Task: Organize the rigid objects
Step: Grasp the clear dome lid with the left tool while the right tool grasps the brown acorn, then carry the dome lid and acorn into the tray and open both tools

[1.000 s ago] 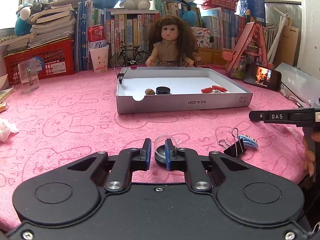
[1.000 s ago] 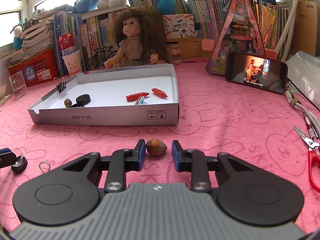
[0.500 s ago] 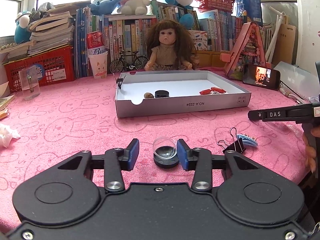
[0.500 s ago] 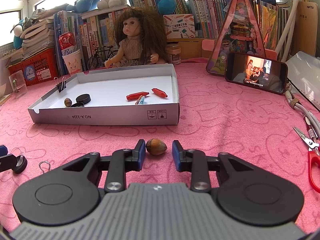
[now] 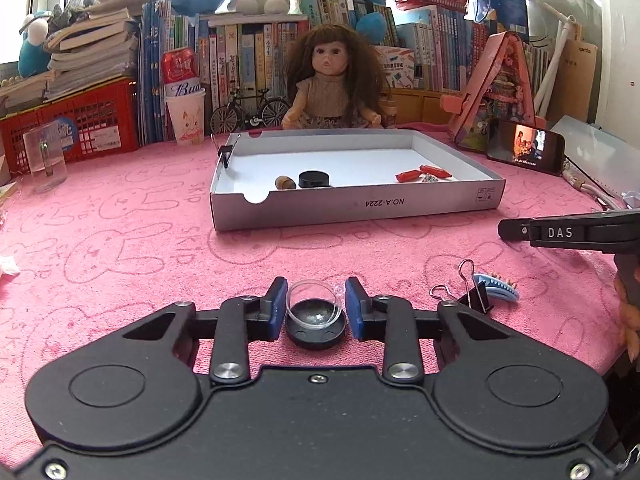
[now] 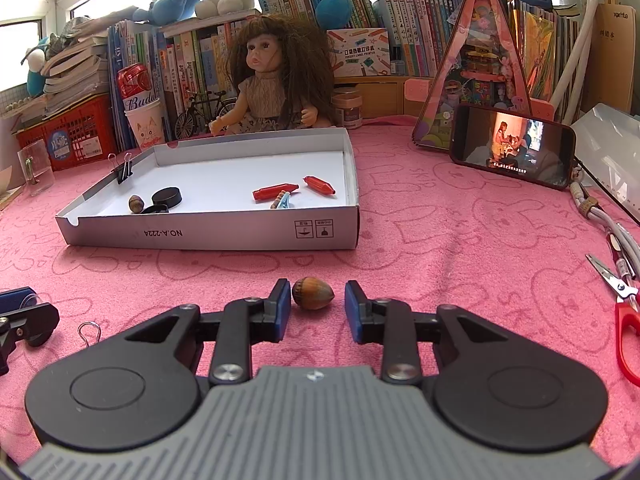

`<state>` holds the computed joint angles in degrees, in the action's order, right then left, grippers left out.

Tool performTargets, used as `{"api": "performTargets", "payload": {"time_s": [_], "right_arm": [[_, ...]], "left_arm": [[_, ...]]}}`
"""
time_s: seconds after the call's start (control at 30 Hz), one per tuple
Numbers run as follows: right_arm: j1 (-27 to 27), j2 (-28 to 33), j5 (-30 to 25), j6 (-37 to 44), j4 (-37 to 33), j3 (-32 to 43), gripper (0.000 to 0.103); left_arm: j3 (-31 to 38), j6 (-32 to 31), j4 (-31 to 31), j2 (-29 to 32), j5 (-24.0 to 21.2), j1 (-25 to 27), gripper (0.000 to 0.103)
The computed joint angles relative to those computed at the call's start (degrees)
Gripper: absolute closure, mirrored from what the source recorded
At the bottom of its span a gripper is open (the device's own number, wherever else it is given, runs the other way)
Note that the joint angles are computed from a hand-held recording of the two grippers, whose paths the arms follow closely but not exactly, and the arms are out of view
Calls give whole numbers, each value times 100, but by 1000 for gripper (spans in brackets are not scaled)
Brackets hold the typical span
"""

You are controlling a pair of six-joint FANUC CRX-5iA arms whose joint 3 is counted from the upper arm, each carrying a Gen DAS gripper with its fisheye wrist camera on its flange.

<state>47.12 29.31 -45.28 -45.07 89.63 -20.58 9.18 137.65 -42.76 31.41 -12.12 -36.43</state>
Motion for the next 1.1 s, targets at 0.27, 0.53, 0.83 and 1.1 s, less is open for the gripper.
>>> {"api": "performTargets", "payload": {"time_s": [0.27,0.53,0.83,1.1], "right_arm": [[9,-10,-52,-73,51,-24,76],[-52,-85,-145,-284,373,-74,76],[-240,-127,-191,-431,743,-13,76],[-473,-147,-148,-642,1138,28,76]], "left_arm": [[48,172,-157,-40,57,-3,74],[213,58,-40,-36,95,88,74],[632,-486,563,148,213,325,74],[962,-1368,1659,461,354,564,74]]}}
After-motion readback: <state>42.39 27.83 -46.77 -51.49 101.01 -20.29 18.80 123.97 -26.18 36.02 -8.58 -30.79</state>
